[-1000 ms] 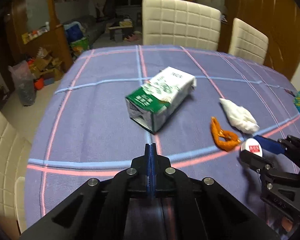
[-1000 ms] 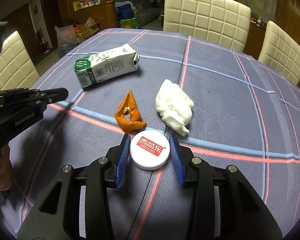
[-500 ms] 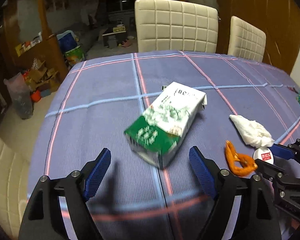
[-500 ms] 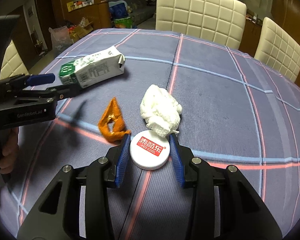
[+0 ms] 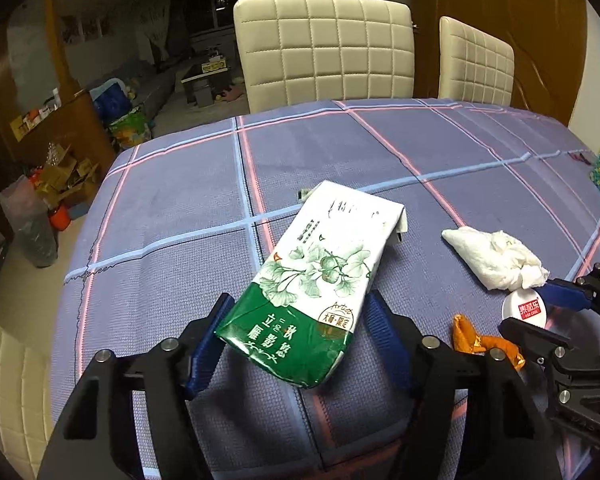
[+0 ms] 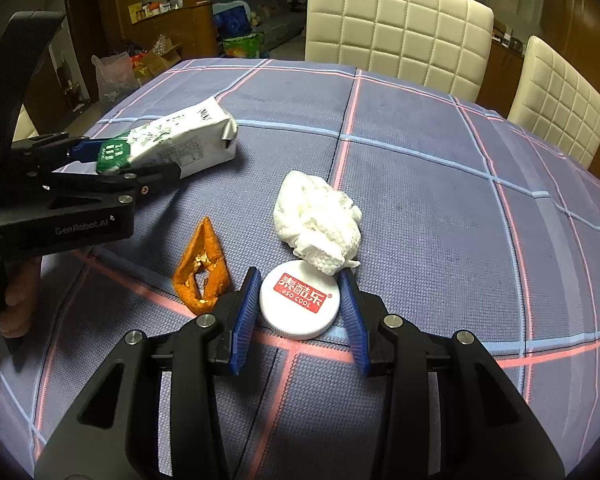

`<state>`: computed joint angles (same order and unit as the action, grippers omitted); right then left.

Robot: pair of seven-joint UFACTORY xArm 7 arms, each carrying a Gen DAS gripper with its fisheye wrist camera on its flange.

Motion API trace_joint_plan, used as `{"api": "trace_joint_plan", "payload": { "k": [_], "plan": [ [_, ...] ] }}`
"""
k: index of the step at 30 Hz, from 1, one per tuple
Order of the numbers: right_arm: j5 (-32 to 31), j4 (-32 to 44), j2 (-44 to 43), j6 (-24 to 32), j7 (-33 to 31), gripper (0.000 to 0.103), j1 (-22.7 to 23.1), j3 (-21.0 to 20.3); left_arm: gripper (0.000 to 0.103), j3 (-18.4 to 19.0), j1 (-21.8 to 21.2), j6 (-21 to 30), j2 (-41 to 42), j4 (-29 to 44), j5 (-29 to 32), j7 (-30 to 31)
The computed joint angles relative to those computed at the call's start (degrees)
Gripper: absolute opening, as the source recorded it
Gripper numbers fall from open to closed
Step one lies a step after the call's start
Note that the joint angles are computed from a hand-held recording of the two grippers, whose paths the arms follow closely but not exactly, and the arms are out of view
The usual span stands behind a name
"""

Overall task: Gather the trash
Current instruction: 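Carry the milk carton and white lid over the clear bin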

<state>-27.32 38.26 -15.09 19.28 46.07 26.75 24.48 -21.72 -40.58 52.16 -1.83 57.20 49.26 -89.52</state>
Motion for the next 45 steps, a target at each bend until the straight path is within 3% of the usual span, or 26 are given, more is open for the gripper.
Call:
{"api": "trace_joint_plan", "payload": {
  "k": [5, 16, 25, 34, 45],
  "plan": [
    [0.57, -0.40, -0.83, 0.48, -0.46, 0.041, 0.56, -0.05, 0.052, -0.62, -0.60, 0.84, -0.50, 0.24, -0.17, 0.12],
    [5.70, -3.93, -6.86, 1.84, -3.02, 0.041, 2.66, 0.16, 0.051, -3.25, -3.54, 5.61, -1.91, 0.75, -2.10, -1.16],
    [10.84, -7.15, -16.30, 5.41, -5.41, 0.041, 5.99, 1.65, 0.051, -7.33, -7.39, 13.56, -4.31, 2.36, -3.67, -3.81],
    [15.87, -8.65, -25.27, 9.11, -6.35, 0.041, 10.93, 3.85, 0.051, -12.93, -12.11, 26.37, -5.60, 5.99, -4.61, -9.02],
    [17.26, -4.73, -28.29, 12.42, -4.90, 0.041, 14.37, 10.41, 0.051, -17.21, -22.37, 49.98, -1.45, 15.03, -6.02, -17.65]
  ]
}}
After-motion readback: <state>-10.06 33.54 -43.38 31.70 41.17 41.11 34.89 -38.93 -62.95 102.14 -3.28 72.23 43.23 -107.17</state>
